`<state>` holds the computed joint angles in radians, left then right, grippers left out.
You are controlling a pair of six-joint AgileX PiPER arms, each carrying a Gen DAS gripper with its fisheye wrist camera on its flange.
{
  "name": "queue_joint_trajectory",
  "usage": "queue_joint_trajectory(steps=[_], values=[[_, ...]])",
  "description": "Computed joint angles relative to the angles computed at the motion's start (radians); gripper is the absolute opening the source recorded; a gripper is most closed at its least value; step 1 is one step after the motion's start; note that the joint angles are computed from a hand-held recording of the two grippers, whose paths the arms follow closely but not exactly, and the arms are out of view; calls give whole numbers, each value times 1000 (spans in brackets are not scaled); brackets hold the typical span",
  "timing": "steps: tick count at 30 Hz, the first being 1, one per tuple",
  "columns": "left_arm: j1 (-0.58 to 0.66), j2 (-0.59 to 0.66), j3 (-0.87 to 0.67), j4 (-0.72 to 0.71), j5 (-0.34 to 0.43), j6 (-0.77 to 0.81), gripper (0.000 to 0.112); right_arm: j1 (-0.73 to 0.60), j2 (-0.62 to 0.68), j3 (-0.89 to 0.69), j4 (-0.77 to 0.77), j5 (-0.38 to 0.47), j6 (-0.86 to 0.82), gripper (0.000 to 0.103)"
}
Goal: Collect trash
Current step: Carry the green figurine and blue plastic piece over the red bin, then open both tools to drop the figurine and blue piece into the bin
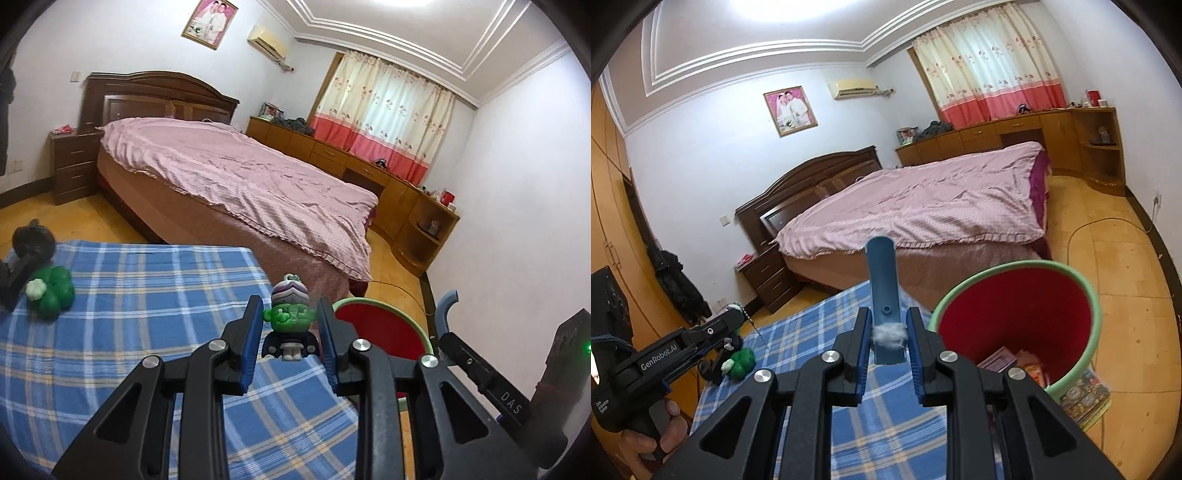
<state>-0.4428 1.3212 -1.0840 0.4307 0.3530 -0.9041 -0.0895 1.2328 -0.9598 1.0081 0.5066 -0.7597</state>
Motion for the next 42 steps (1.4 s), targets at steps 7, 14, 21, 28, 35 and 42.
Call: queue_joint_trajectory(steps=[7,14,21,28,35,42], values=[[-66,153,-141,-11,21,18,30,-131,57,-31,93,51,-118,21],[-122,351,-333,-125,58,140,30,-242,189,-84,149,96,-186,21],[-140,573,-558,-268,135,287,30,-298,339,-148,150,108,-212,21],[-141,754,-757,-410,253,428,30,-328,467,-211,108,132,-181,21],[-179,841,-873,-357,355,409,41,-341,525,-236,84,153,-161,24],[-183,812,-832,-306,339,336,50,-355,529,-230,94,169,-171,34]])
